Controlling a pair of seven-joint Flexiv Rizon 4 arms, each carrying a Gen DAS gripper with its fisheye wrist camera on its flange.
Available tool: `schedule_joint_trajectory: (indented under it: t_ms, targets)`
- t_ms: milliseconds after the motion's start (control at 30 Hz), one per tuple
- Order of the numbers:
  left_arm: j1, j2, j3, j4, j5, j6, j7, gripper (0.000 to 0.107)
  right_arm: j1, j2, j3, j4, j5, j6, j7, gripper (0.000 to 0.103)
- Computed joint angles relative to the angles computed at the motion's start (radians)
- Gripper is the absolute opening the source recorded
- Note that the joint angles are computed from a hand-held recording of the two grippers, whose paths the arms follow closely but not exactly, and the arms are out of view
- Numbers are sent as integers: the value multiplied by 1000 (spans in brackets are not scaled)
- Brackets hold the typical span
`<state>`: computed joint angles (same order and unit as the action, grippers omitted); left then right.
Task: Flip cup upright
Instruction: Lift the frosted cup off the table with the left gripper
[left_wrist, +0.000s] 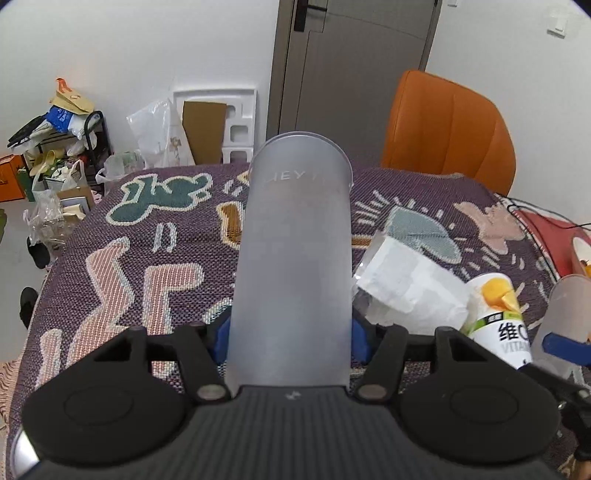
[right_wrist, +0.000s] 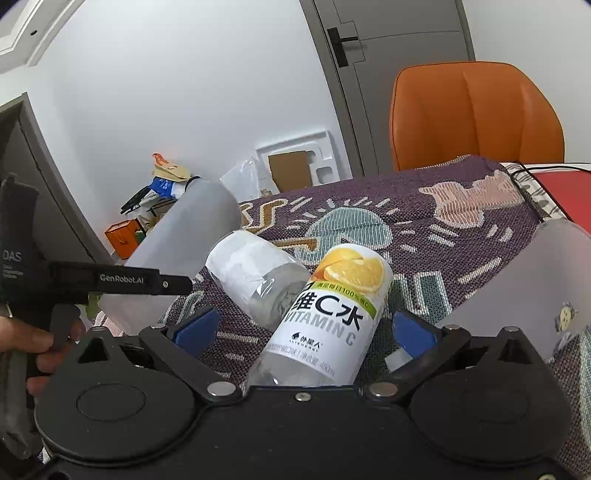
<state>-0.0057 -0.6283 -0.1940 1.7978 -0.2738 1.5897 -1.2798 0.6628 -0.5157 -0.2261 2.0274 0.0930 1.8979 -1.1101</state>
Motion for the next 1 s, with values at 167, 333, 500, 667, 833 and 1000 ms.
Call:
schedule_joint_trajectory:
  t_ms: [167,333,500,667,833,1000]
  targets:
    - [68,33,-90,54,4,58,15,59,-5,5,7,10,6,3,4,103]
    - [160,85,-203,130,23,102,20,59,-11,26,24,32,16,24,1,103]
    - [219,143,-265,207,60,148,-11,60,19,62,20,69,48,51,-27,103]
    - [331,206,-375,308,127,190,-70,60,66,110,9,115,104,77,-74,103]
    - [441,261,-473,396,206,216,-148,60,145,166,-25,167,190,92,-146,103]
    - [543,298,-566,467,287,236,-227,60,231,214,-69,216,283,94,-221,103]
